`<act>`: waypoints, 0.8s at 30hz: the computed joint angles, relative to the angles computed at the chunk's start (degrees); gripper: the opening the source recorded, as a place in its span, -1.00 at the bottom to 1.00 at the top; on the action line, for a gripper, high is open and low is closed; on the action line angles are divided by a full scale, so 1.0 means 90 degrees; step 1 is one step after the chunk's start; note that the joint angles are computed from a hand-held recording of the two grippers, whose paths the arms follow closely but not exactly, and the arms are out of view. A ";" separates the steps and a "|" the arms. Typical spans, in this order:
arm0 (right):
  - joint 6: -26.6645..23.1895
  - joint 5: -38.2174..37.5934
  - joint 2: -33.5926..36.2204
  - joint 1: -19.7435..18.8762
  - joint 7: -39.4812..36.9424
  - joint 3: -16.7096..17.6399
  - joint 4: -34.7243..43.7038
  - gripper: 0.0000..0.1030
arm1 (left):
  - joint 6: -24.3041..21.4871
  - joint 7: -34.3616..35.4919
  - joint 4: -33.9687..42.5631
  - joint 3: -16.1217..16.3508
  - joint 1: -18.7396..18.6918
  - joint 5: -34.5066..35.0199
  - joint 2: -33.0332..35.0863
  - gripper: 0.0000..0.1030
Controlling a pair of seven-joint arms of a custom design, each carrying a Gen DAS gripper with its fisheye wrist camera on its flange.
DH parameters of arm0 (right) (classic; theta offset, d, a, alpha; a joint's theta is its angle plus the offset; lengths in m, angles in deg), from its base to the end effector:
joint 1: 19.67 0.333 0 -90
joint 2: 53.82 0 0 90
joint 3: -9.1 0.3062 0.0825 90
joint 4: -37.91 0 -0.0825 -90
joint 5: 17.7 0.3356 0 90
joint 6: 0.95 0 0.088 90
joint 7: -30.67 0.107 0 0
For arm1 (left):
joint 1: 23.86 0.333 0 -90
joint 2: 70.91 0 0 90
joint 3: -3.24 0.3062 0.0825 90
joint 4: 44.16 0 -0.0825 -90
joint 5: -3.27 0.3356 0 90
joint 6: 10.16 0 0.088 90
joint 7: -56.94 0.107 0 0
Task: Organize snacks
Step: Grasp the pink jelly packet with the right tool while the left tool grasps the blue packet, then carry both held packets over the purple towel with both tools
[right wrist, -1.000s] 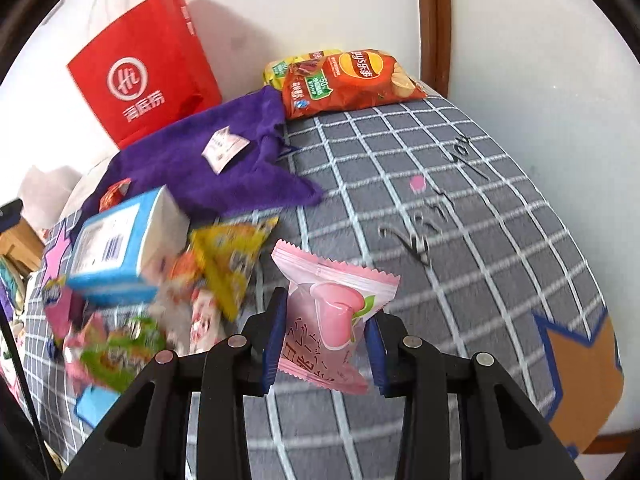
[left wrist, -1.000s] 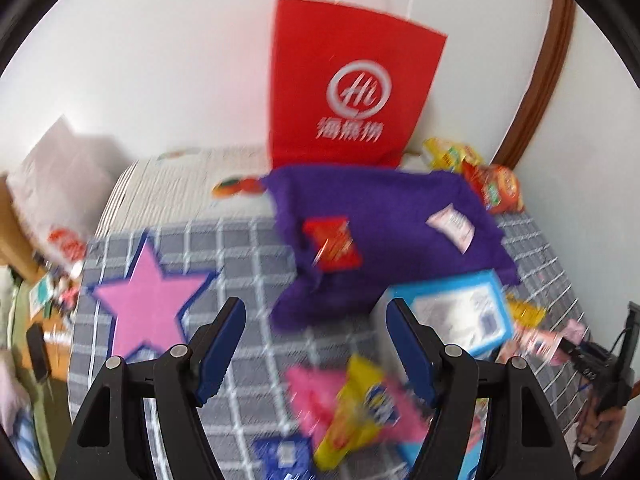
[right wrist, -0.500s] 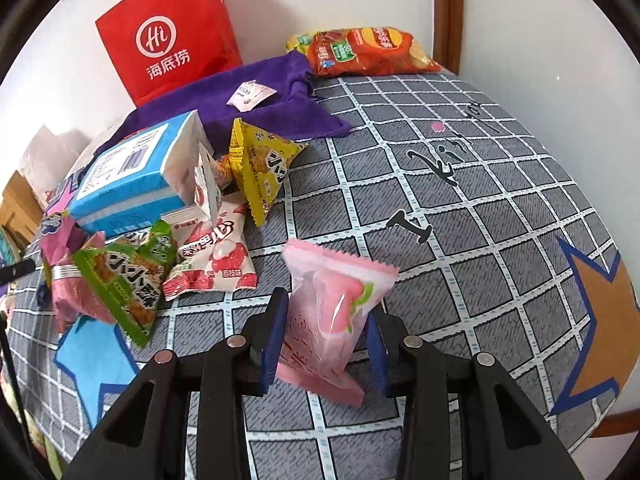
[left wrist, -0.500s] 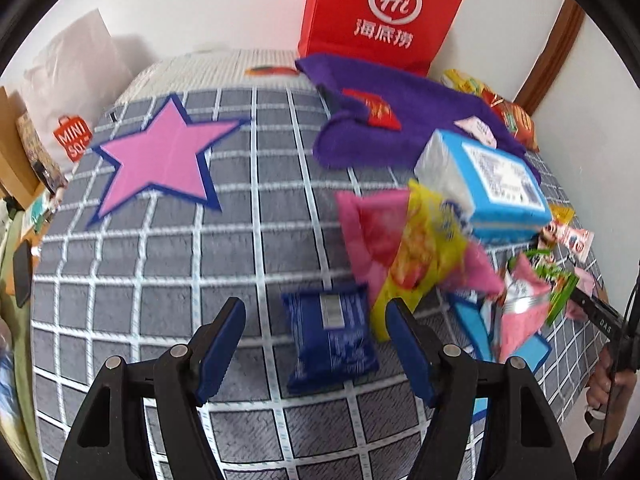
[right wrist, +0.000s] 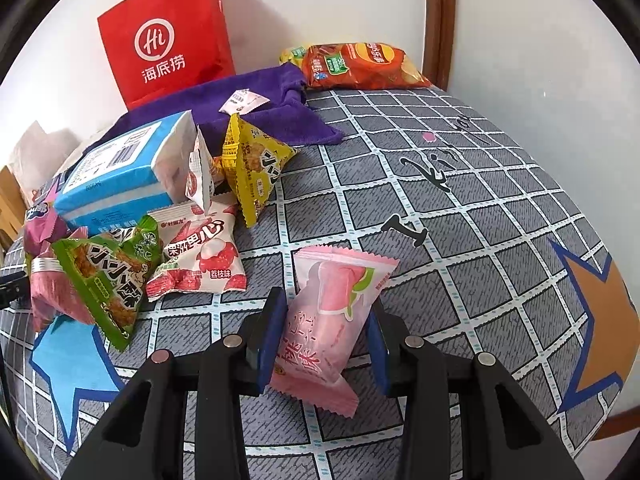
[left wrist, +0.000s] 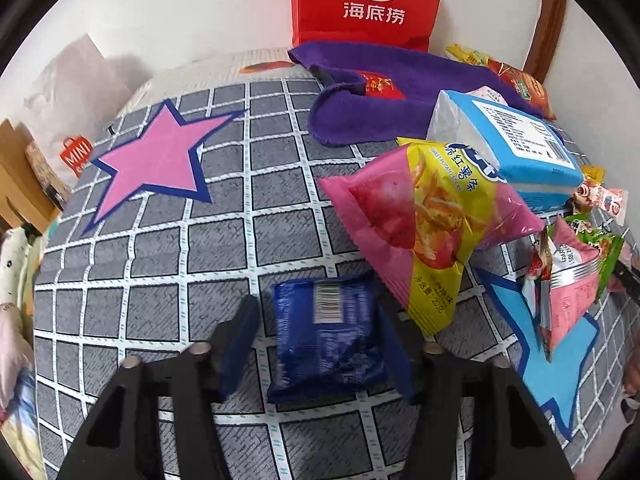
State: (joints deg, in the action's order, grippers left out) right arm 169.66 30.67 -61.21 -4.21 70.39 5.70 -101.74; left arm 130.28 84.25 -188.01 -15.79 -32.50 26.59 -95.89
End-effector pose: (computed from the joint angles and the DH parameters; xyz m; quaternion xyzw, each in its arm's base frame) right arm 0.4667 0.0461 0.4356 -0.7498 0.5561 -0.1812 0.3094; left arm 0.3539 -0.1950 0.4786 -0.7861 0.5538 -0.1611 0.2222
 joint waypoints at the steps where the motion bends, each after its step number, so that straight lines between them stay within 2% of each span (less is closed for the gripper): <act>1: 0.0018 0.0071 0.0002 0.0022 -0.0069 -0.0013 -0.0002 -0.26 | 0.0051 0.0006 -0.0025 0.0011 -0.0017 -0.0010 -0.0022 -0.11; 8: 0.0183 0.0114 -0.0006 0.0058 -0.0145 0.0016 -0.0070 -0.26 | 0.0157 0.0068 -0.0171 0.0087 -0.0091 -0.0248 -0.0228 -0.19; 13: -0.0066 -0.0575 -0.0079 -0.0161 0.0713 0.0075 -0.0031 -0.27 | 0.0194 0.0185 -0.0264 0.0159 -0.0018 -0.0468 -0.0463 -0.19; 16: -0.0113 -0.0634 -0.0189 -0.0128 0.0743 -0.0010 0.0003 -0.29 | 0.0190 0.0227 -0.0307 0.0189 0.0056 -0.0535 -0.0680 -0.19; 24: -0.0249 -0.1458 -0.0500 -0.0155 0.1343 -0.0069 0.0160 -0.29 | 0.0334 0.0462 -0.0114 0.0260 0.0312 -0.0706 -0.0895 -0.19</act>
State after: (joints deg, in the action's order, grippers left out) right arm 167.42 17.54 -65.71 -5.60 82.48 5.08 -100.30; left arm 133.29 88.41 -189.04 -13.45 -29.70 20.24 -103.95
